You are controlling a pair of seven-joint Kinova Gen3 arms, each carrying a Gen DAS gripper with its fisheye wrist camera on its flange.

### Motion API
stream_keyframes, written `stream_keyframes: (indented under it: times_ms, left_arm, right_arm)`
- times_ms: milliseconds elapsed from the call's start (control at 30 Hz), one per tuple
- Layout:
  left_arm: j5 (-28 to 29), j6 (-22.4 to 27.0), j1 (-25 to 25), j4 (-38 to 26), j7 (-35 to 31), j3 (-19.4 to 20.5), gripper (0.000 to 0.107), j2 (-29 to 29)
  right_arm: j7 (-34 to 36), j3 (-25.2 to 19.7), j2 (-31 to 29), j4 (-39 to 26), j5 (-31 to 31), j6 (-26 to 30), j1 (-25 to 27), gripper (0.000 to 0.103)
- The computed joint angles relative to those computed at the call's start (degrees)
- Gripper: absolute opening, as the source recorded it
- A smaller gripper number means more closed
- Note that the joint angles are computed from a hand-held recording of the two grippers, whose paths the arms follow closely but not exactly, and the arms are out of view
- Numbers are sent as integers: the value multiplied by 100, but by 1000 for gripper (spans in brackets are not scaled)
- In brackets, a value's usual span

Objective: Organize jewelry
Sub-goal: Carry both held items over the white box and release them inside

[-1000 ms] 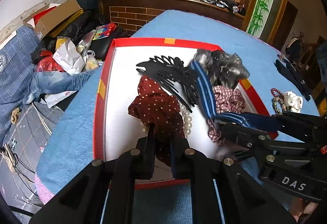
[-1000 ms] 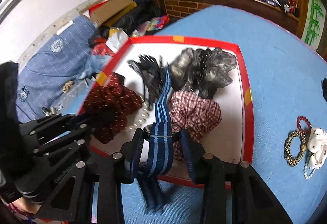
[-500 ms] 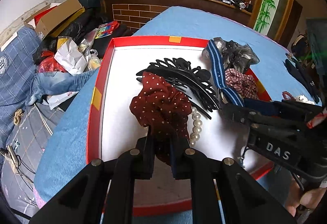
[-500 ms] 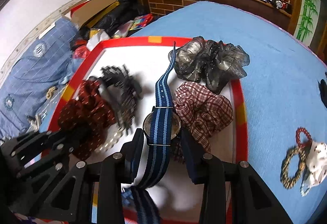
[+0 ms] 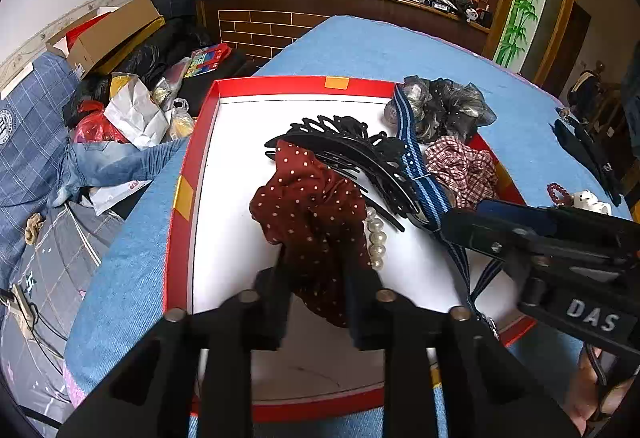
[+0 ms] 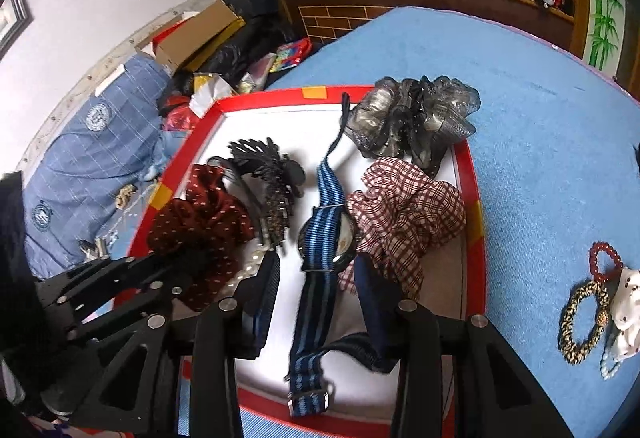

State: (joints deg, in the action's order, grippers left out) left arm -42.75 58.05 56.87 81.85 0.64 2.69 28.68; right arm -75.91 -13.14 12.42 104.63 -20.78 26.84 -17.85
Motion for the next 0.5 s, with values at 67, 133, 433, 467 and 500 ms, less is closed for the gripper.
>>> stream_keyframes:
  times_ms: [67,133,433,467,500]
  left_arm:
    - [-25,1,32,16,24,5,27,-32]
    - [-37,37,65,4,63,13,30,-54]
    - [-188,305,227,-179,165,64,43,-67]
    - [-196,341,239,-219,147,73,43,-62]
    - [-209,380,264,-255,143,80,45,-62]
  right_arm:
    - [249,-111,-68,68,-277,-20,176,47]
    - [552,-206,-133,131,-618,5,348,47]
    - [1724,-77,-576,436,-1817,146,606,47]
    - [1837,-33,-626,474,-1935,155,609,47]
    - [1916,21,-666,488,-2016,183,602,47]
